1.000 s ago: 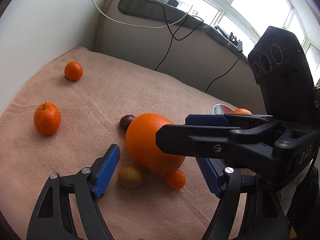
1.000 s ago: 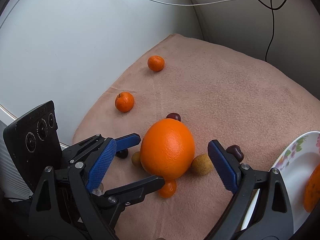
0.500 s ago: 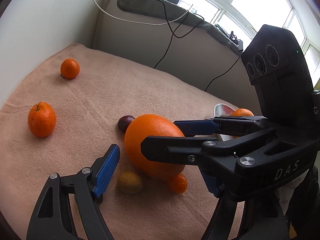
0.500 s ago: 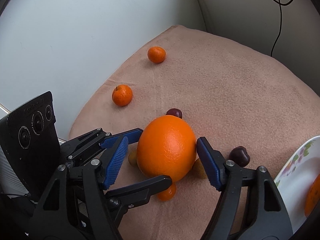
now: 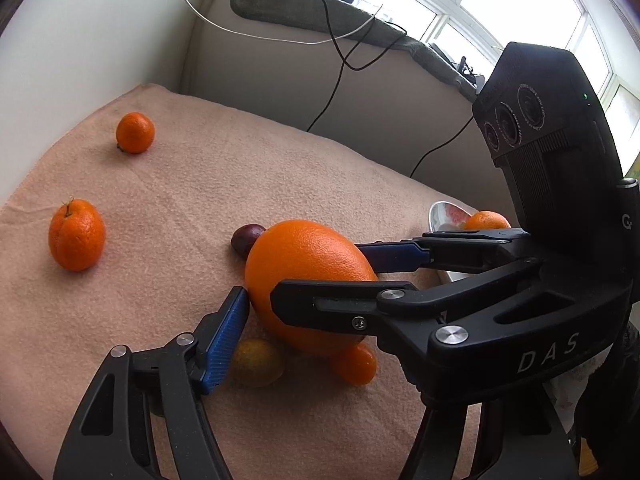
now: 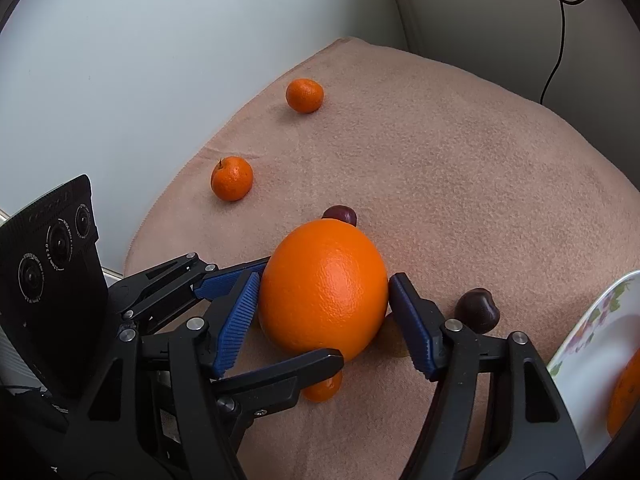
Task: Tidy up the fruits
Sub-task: 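Move the right tool to the second large orange and grasp it, then carry the second orange in the right tool onto the plate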
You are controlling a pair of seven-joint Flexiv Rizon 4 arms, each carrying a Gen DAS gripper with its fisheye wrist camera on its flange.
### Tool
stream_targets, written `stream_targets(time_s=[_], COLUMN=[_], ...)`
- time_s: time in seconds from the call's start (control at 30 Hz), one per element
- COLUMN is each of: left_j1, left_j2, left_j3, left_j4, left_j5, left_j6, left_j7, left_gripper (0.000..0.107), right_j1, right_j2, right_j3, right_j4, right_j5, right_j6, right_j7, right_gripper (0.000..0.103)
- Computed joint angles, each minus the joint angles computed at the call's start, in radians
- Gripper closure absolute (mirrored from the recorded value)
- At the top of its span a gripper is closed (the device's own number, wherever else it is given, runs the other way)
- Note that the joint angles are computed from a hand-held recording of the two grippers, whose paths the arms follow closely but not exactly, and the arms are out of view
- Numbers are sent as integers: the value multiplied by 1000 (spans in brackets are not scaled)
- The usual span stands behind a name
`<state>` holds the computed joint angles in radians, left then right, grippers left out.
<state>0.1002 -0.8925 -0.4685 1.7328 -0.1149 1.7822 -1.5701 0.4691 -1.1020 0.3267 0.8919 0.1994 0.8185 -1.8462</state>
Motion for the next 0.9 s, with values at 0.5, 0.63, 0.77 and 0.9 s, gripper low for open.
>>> stream_targets(time_s=[0.5,0.63,0.77,0.9], left_j1=[-84,-111,-123,-134], left_j2=[38,40,54,64], left_j3=[105,141,157,168], left_j4=[-1,-10,2,4], left_j5=[-7,-21,-18,-12], left_j6=[55,53,65,82], left_j7=[-37,-49,-55,-60], left_gripper=[40,41,42,42], right_j1=[-5,-1,-5,-12], right_j2=[35,36,56,82], right_j3=[8,8,15,21], right_j4=[47,51,81,116], right_j5=[13,8,11,10], right_j6=[45,55,83,115], right_j7=[11,30,24,19], right_gripper=[34,34,34,34])
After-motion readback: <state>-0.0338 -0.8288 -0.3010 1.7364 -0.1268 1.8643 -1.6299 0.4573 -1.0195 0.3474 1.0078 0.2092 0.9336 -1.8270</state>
